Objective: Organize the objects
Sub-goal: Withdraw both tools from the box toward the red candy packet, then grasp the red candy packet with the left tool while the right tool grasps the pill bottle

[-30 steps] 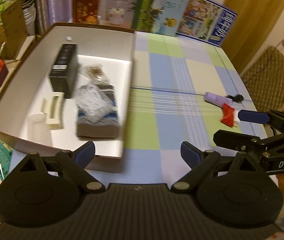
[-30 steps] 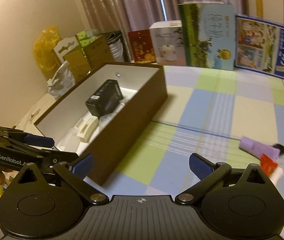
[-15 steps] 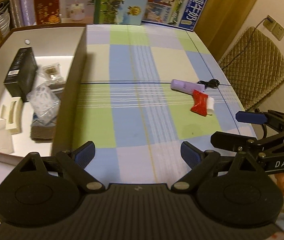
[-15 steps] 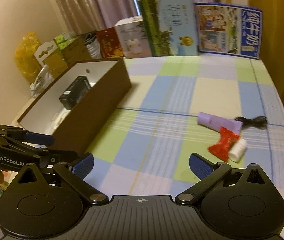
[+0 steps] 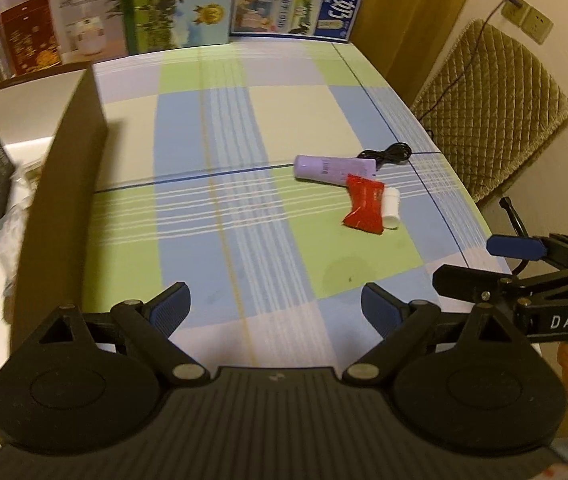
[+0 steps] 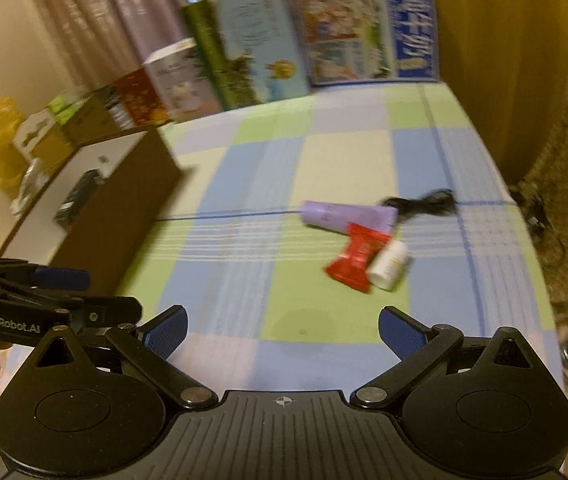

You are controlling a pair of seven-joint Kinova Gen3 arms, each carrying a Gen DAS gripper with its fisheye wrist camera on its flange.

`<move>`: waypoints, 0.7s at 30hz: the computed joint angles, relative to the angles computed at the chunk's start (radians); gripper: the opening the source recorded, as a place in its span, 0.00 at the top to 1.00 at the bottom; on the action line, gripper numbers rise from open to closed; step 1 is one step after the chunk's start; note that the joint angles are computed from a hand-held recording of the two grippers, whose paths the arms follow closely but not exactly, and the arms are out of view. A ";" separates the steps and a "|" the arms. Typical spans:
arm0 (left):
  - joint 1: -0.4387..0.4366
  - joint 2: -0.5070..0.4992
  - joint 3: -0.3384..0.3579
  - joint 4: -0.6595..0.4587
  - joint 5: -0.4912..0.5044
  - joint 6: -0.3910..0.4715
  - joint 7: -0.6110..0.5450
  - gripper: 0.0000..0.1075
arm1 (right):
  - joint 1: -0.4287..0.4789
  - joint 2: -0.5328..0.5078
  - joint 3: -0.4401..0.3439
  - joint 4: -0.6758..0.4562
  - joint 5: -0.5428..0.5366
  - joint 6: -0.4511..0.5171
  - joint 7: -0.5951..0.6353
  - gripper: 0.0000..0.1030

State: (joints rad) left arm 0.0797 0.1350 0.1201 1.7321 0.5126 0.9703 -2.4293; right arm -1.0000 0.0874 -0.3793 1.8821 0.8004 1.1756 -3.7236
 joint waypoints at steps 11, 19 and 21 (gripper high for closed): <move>0.132 0.089 0.068 -0.010 -0.092 -0.135 0.109 0.17 | 0.026 -0.029 -0.006 0.094 -0.081 0.055 -0.179 0.04; 0.209 0.176 0.107 -0.053 -0.152 -0.206 0.186 0.20 | 0.073 -0.033 0.007 0.152 -0.065 0.017 -0.203 0.16; 0.222 0.194 0.114 -0.068 -0.165 -0.215 0.201 0.21 | 0.088 -0.039 0.012 0.170 -0.061 -0.010 -0.210 0.19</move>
State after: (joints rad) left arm 0.3018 0.3287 0.2345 1.6641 0.3474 0.7554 -2.2287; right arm -0.9116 0.0480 -0.3668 2.0525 0.7395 1.1652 -3.9341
